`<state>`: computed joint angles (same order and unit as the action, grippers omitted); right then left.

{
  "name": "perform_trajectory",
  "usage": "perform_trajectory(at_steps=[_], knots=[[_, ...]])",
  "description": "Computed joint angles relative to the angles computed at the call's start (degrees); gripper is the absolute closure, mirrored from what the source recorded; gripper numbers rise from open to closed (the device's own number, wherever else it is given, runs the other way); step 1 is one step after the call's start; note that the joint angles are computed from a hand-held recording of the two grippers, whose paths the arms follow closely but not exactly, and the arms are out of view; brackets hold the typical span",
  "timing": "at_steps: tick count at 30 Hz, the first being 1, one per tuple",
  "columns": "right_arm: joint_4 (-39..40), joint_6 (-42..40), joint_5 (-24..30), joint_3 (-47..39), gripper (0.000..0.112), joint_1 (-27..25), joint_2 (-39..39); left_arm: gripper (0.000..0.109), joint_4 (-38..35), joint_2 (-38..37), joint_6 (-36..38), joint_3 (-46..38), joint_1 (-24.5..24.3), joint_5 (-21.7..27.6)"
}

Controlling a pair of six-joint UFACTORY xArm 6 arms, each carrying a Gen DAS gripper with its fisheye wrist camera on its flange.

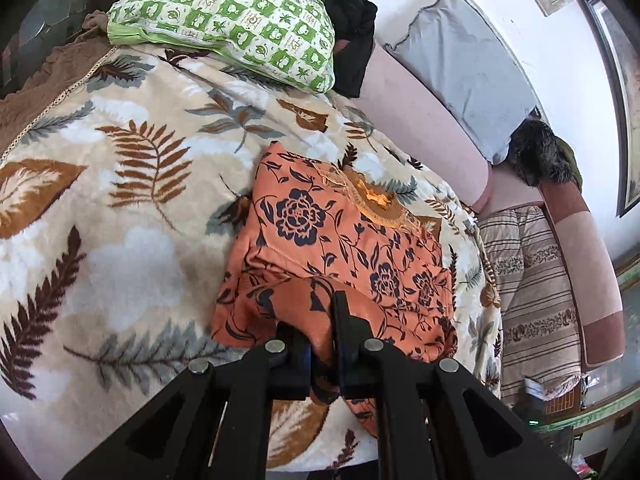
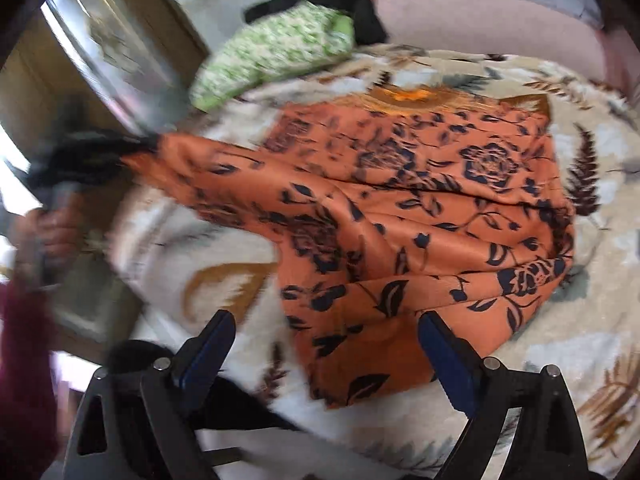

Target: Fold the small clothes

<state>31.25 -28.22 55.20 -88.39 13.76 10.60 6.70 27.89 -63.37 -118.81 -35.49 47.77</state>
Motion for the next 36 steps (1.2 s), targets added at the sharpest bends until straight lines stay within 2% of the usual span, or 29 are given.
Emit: perform_trajectory(at_steps=[2, 4, 6, 8, 10, 14, 17, 19, 22, 24, 26, 27, 29, 30, 31, 33, 36], knots=[[-5.47, 4.55, -0.55, -0.39, 0.03, 1.59, 1.32, 0.1, 0.09, -1.79, -0.57, 2.92, -0.22, -1.62], [-12.04, 9.07, -1.1, -0.88, 0.081, 2.99, 3.21, 0.1, -0.06, -3.83, -1.31, 6.45, -0.27, -3.64], [-15.38, 10.14, -1.31, -0.84, 0.092, 2.76, 5.05, 0.1, -0.45, -5.55, -1.53, 9.48, -0.21, -5.29], [-9.12, 8.94, 2.82, -2.38, 0.1, -0.48, 6.22, 0.1, -0.67, -6.91, -1.46, 11.77, -0.13, -6.07], [-2.05, 8.3, 6.0, -3.79, 0.102, -4.75, 6.31, 0.1, -1.0, -7.96, -1.29, 13.66, 0.12, -6.77], [5.78, 9.73, 10.56, -9.65, 0.103, -12.48, 8.78, 0.1, -3.57, -8.25, 0.14, 15.01, 1.11, -9.63], [14.88, 12.39, 13.78, -17.4, 0.103, -17.22, 14.09, 0.1, -5.53, -4.94, 2.55, 9.52, 2.28, -7.14], [15.22, 14.32, 16.51, -24.47, 0.103, -18.13, 18.58, 0.1, -5.07, -1.55, 3.48, 3.48, 2.81, -3.79], [17.96, 12.65, 22.15, -32.46, 0.102, -18.57, 22.79, 0.1, -4.64, 1.3, 4.14, -1.2, 2.83, -2.69], [20.24, 10.53, 22.87, -31.49, 0.101, -18.67, 21.68, 0.1, -3.72, 1.68, 3.77, -1.72, 2.51, -2.64], [15.94, 8.34, 19.46, -26.44, 0.096, -17.03, 17.37, 0.1, -3.38, 0.97, 2.96, -0.33, 2.21, -3.2], [13.03, 6.94, 17.24, -24.18, 0.091, -15.92, 15.64, 0.1, -3.18, 0.3, 2.43, 0.82, 2.08, -3.45], [11.24, 5.03, 15.36, -22.17, 0.072, -14.7, 14.7, 0.1, -2.67, -1.54, 0.98, 3.75, 1.81, -4.15], [12.15, 4.6, 15.45, -21.67, 0.041, -14.69, 14.65, 0.1, -2.66, -2.28, 0.44, 4.93, 1.73, -4.65], [14.52, 3.9, 15.28, -21.03, 0.025, -14.72, 14.69, 0.1, -2.73, -3.1, -0.05, 6.21, 1.65, -5.24], [18.08, 2.09, 12.42, -19.83, 0.025, -13.94, 14.67, 0.1, -2.59, -4.74, -0.86, 8.4, 1.4, -5.84], [15.94, 0.82, 9.19, -22.42, 0.025, -11.13, 17.05, 0.1, -2.09, -5.72, -1.68, 9.6, 1.1, -6.07]])
